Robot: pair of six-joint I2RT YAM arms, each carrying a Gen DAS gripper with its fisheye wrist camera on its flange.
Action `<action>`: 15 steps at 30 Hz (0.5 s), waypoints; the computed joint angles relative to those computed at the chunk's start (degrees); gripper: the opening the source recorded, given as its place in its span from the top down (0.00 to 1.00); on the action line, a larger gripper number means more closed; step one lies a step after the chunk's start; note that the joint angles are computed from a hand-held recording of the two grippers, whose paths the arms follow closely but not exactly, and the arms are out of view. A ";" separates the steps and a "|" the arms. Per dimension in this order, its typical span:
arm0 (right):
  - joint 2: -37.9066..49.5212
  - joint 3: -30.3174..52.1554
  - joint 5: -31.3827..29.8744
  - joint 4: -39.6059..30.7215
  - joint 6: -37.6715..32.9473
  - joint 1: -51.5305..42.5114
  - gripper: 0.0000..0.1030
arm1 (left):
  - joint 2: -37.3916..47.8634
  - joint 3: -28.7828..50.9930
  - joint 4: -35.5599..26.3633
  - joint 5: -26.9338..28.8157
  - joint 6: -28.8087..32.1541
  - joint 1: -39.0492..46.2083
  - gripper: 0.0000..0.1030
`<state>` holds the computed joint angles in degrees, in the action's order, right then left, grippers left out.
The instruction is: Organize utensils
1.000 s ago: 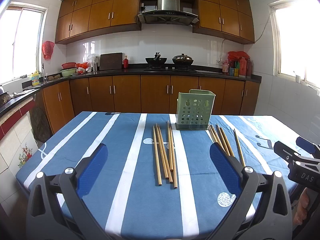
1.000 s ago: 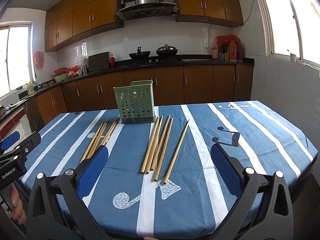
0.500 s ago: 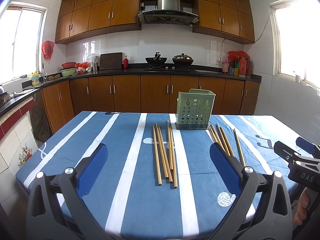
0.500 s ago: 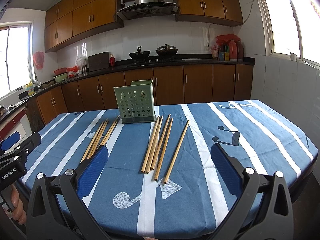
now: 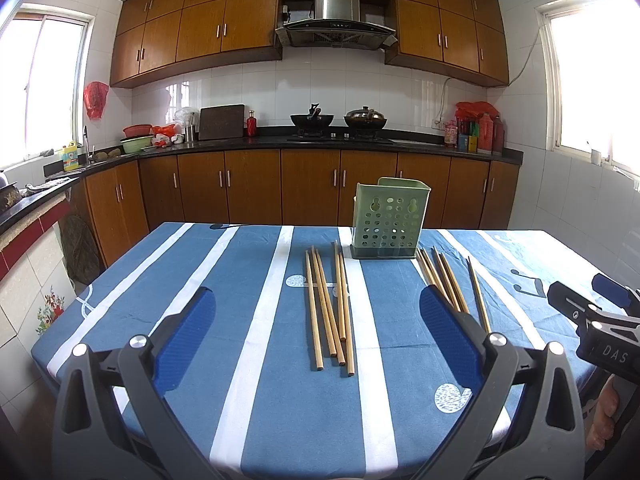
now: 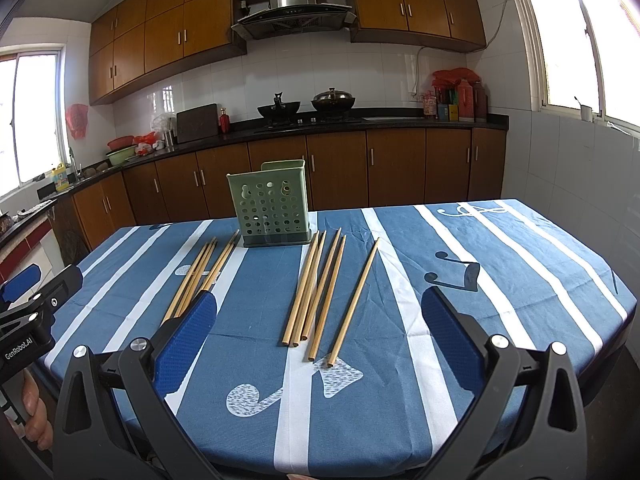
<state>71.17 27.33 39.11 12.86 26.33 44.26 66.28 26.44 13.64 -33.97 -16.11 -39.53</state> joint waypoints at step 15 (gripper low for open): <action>0.34 0.25 -0.25 -0.16 0.01 -0.20 0.02 | 0.81 0.02 0.70 0.24 0.11 0.22 0.04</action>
